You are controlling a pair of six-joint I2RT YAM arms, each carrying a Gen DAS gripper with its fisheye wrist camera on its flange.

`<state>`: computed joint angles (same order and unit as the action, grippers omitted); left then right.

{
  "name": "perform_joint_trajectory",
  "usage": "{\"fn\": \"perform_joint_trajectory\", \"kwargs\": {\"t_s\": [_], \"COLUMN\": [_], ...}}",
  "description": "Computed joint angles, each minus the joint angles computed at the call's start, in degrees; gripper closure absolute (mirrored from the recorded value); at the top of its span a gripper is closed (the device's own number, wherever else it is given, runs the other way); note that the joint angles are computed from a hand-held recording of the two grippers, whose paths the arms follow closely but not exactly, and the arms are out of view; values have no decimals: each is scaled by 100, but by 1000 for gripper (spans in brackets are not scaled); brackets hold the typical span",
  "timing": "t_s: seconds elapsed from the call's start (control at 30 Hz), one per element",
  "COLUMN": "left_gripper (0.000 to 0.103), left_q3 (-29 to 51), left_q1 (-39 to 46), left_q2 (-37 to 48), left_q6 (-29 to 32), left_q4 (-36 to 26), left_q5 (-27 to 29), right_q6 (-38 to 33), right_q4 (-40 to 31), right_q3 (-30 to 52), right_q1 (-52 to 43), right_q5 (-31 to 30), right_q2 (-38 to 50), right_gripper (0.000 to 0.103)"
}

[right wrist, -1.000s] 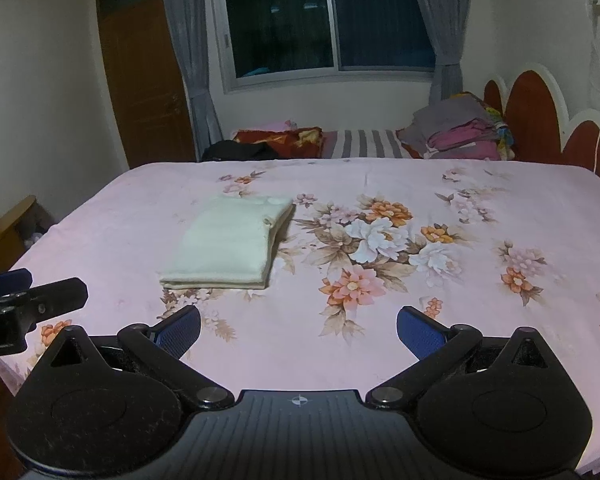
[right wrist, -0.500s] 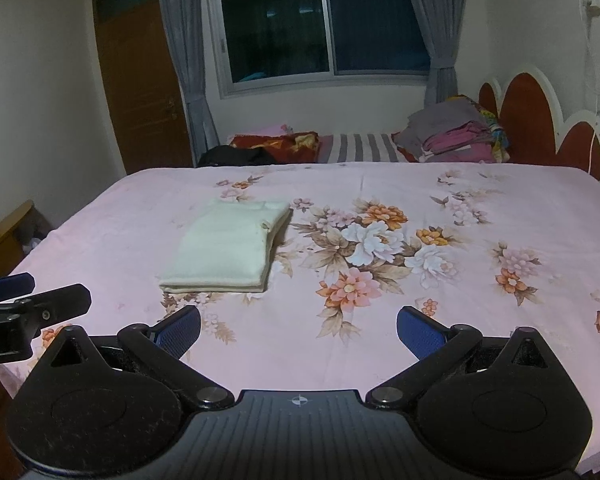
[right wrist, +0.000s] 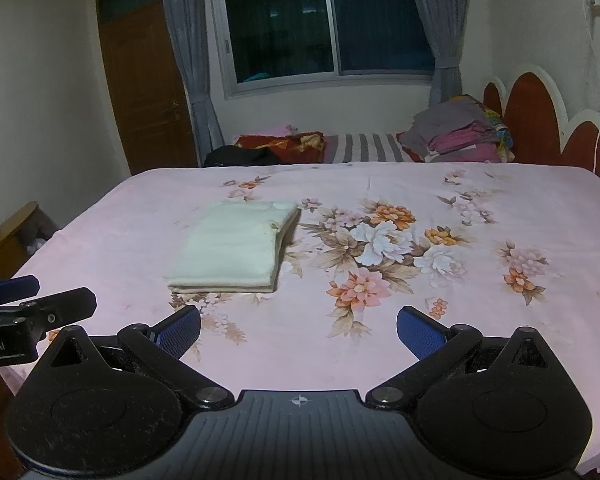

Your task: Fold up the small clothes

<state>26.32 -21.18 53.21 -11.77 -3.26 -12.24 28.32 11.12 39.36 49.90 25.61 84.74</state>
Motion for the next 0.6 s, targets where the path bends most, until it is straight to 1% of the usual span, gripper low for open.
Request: {"fn": "perform_joint_trajectory", "kwargs": {"t_s": [0.6], "left_gripper": [0], "left_q3": [24], "left_q1": [27], "left_q2": [12], "left_q6": [53], "left_q4": [-45], "left_q5": [-9], "right_q6": [-33], "right_q4": [76], "right_q3": [19], "right_q1": [-33], "right_q5": [-76], "right_q2": [67], "right_gripper": [0]}}
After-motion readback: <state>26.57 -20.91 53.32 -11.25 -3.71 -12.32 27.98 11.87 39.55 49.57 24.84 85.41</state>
